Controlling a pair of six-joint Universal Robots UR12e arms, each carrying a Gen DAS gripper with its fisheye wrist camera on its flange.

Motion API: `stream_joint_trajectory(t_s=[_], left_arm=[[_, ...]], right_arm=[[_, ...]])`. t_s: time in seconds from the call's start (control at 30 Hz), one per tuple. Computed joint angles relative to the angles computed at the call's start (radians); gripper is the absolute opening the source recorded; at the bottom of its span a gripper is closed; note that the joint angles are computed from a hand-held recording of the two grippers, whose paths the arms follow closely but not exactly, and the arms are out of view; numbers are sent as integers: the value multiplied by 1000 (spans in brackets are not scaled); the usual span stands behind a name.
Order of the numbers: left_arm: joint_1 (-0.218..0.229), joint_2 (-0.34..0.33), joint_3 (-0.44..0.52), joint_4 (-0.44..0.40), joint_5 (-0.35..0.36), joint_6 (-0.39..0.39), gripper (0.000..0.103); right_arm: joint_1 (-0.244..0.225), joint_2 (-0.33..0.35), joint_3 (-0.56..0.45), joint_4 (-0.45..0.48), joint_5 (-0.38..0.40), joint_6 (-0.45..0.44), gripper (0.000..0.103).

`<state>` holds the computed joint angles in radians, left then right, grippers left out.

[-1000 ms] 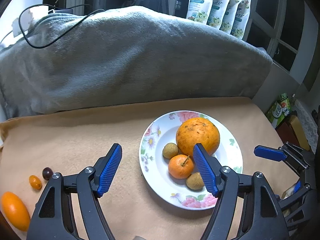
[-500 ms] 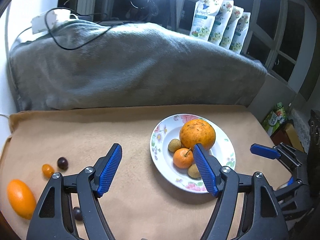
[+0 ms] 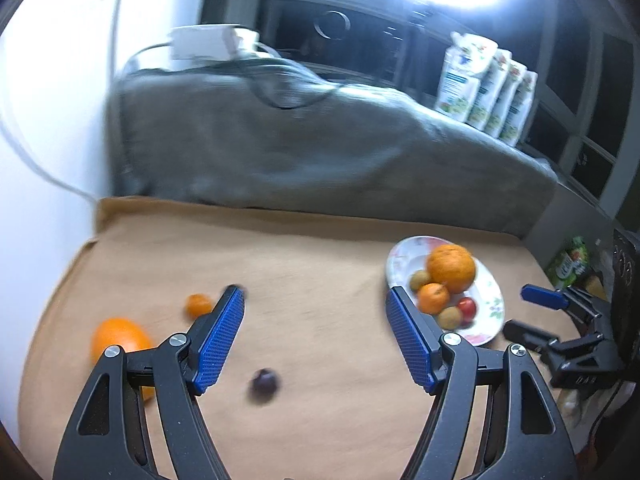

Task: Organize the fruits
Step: 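Withdraw both tools from the plate toward the large orange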

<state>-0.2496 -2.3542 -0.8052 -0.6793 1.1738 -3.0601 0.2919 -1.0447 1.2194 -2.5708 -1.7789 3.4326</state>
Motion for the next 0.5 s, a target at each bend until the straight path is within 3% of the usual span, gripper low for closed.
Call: stream_joint_trajectory(t_s=[0.5], left_arm=[[62, 76, -171, 74, 94, -91, 73]], right_arm=[[2, 61, -98, 33, 92, -3, 84]])
